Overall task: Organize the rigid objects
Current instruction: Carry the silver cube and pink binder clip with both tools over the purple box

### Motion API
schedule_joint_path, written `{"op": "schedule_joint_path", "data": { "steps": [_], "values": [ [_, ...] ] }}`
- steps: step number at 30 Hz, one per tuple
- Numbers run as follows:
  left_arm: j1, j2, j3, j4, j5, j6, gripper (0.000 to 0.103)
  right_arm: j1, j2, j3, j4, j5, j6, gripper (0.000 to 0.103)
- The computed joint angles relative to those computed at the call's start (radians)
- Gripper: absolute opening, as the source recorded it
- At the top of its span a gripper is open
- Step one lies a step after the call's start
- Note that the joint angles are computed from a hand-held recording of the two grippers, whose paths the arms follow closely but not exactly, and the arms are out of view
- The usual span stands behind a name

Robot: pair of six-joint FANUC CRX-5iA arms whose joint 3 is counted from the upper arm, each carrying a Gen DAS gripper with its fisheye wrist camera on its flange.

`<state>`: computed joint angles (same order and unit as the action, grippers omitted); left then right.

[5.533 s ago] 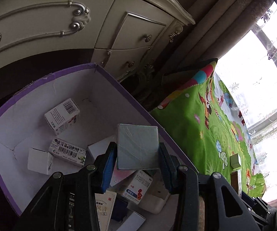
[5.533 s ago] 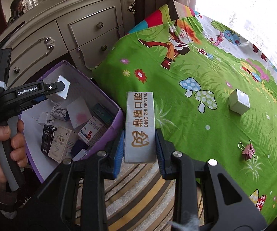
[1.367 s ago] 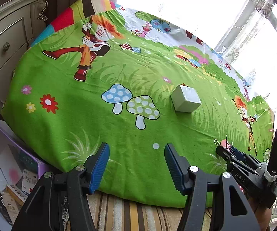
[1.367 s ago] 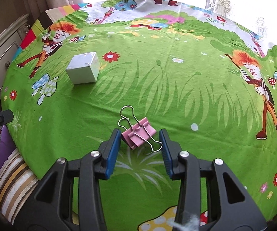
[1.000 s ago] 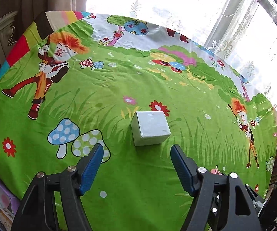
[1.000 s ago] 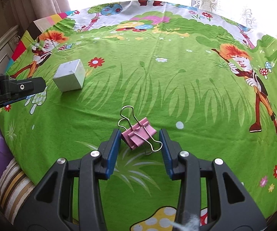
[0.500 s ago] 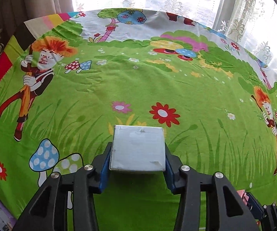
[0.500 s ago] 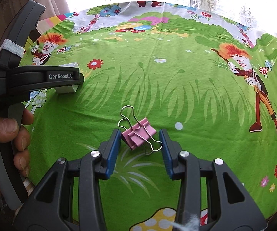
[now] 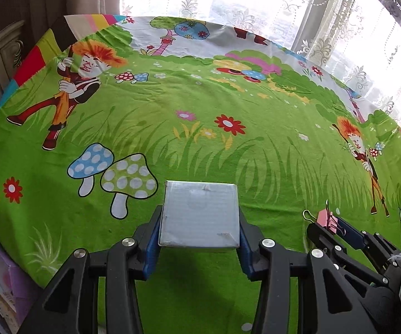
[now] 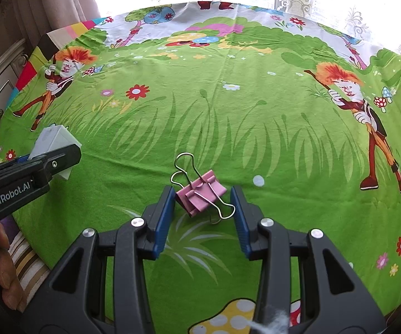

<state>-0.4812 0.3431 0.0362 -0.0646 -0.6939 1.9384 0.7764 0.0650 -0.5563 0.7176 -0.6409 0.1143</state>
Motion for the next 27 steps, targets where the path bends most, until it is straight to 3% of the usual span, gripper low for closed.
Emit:
{"op": "schedule_joint_path", "data": {
  "steps": [5,14,21,27],
  "values": [
    [0.012,-0.066,-0.091,0.065,0.033,-0.047,0.047,0.016,-0.021,-0.010,0.017,-0.013,-0.026,0.045],
    [0.064,-0.224,-0.233,0.067,0.066,-0.043,0.047,0.083,-0.056,0.004,0.026,-0.013,-0.038,0.045],
    [0.147,-0.369,-0.349,0.058,0.075,-0.030,0.047,0.159,-0.069,0.035,0.017,-0.014,-0.025,0.044],
    [0.254,-0.521,-0.478,0.107,0.089,-0.083,0.047,0.223,-0.057,0.081,-0.012,-0.021,0.009,0.044]
  ]
}}
